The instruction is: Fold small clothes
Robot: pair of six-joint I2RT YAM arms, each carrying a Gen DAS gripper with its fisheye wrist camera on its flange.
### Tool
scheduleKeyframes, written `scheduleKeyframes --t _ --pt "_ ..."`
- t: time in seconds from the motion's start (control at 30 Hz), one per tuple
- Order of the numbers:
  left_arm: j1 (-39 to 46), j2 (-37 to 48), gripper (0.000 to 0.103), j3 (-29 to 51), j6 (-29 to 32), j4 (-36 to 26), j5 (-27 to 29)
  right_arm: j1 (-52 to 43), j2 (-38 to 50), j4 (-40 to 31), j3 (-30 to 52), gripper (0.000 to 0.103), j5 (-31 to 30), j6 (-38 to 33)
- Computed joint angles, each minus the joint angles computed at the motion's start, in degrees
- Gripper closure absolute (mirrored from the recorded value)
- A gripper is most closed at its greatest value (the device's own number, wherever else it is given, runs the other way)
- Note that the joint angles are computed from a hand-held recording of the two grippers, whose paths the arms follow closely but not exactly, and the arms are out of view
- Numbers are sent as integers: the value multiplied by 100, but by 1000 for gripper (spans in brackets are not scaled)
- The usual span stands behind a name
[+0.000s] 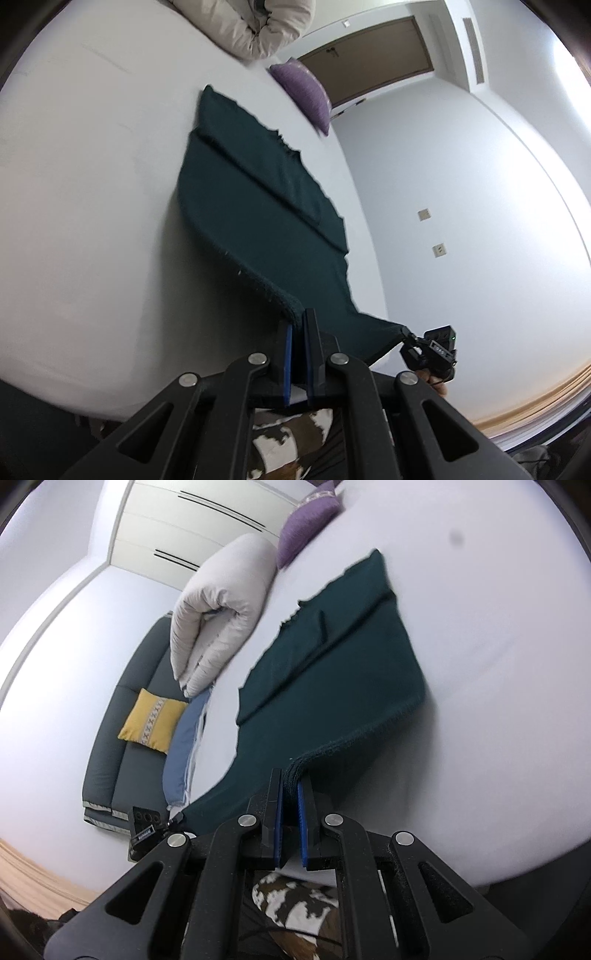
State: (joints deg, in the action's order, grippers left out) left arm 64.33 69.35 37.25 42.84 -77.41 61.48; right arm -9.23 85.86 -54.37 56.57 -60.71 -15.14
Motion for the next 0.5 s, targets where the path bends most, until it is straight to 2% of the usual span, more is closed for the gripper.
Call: scheduleKeyframes --t 0.1,0.17,0.23,0.33,0.5 --pt "-164 109 97 202 -362 143 327 239 112 507 320 97 -123 732" --pt "-408 35 97 303 -1063 603 530 424 222 906 549 97 -115 1233" --pt "-726 -38 97 411 -1983 1304 662 584 381 1253 791 97 -64 1664" --pt "-1049 9 97 549 -3051 2218 759 851 730 1887 1197 97 69 2409" --pt "-1604 405 97 741 -5137 4336 681 1238 1538 2578 2126 97 408 3249"
